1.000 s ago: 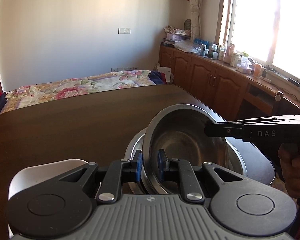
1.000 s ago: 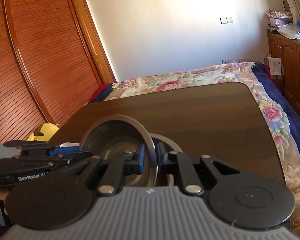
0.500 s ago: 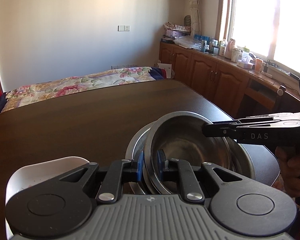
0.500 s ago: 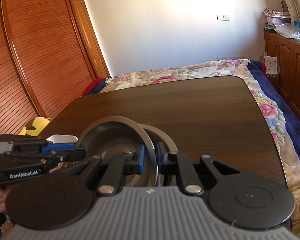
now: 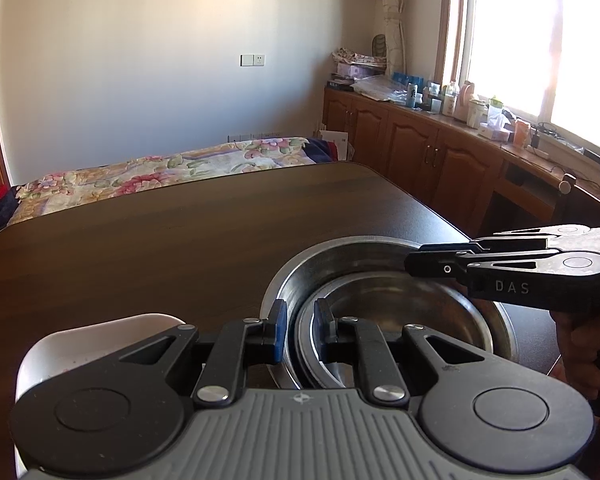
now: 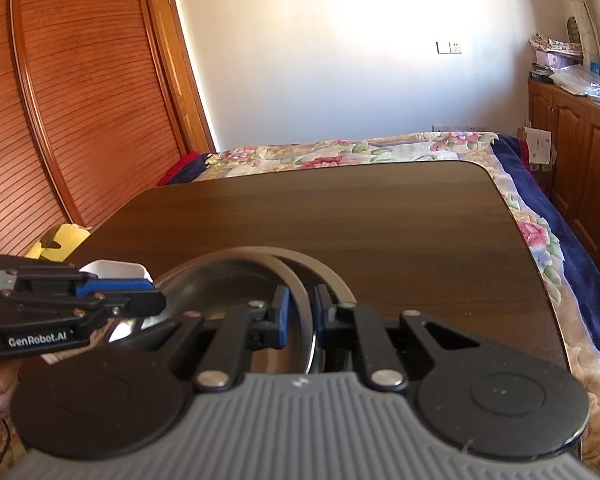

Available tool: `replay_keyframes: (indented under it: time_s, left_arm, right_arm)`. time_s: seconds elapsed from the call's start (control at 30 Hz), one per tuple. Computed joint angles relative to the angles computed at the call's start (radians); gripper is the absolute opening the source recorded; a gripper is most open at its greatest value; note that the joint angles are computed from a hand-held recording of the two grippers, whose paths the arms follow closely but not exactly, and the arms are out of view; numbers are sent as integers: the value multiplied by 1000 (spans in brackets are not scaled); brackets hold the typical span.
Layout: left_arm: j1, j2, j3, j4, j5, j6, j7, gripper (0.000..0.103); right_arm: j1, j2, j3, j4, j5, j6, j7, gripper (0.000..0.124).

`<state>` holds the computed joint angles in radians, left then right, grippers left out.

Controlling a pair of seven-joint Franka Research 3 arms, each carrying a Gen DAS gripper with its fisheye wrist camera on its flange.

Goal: Organize plates and bowls

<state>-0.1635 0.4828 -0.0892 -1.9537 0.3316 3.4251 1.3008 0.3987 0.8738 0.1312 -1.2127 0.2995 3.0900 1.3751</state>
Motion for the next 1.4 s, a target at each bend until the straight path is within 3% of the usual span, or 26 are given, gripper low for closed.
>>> replay_keyframes:
  time_s: [0.1, 0.33, 0.4, 0.47, 0.67, 0.77, 0.87, 0.97, 1.4]
  left_arm:
    - [-10, -6, 12, -8, -7, 12, 5, 16]
    - [-30, -14, 33, -31, -42, 50, 23, 17]
    - [-27, -13, 29, -33, -49, 54, 22, 22]
    - [-42, -14, 44, -42, -66, 66, 31, 38]
    - [-109, -6, 99, -51, -151, 92, 85, 56]
    - [-131, 0, 112, -55, -194, 107, 109, 68]
    - [-136, 11, 112, -58, -224, 137, 125, 83]
    - [-124, 20, 95, -60, -234, 151, 134, 87]
    - [-81, 55, 54, -51, -213, 180, 124, 88]
  right_arm:
    - [43, 5, -63, 7, -26, 10, 25, 15]
    - [6, -17, -5, -33, -26, 72, -15, 15]
    - [12, -26, -13, -53, -24, 99, -19, 15]
    - [22, -33, -26, -69, -22, 127, -18, 15]
    - [25, -33, -27, -93, -5, 184, -9, 15]
    - [-5, -29, 17, -107, -21, 214, -30, 17]
    - [-34, -25, 57, -118, -23, 242, -35, 33]
    - [-32, -23, 54, -126, -16, 261, -28, 41]
    - [24, -7, -15, -132, 7, 288, -17, 84]
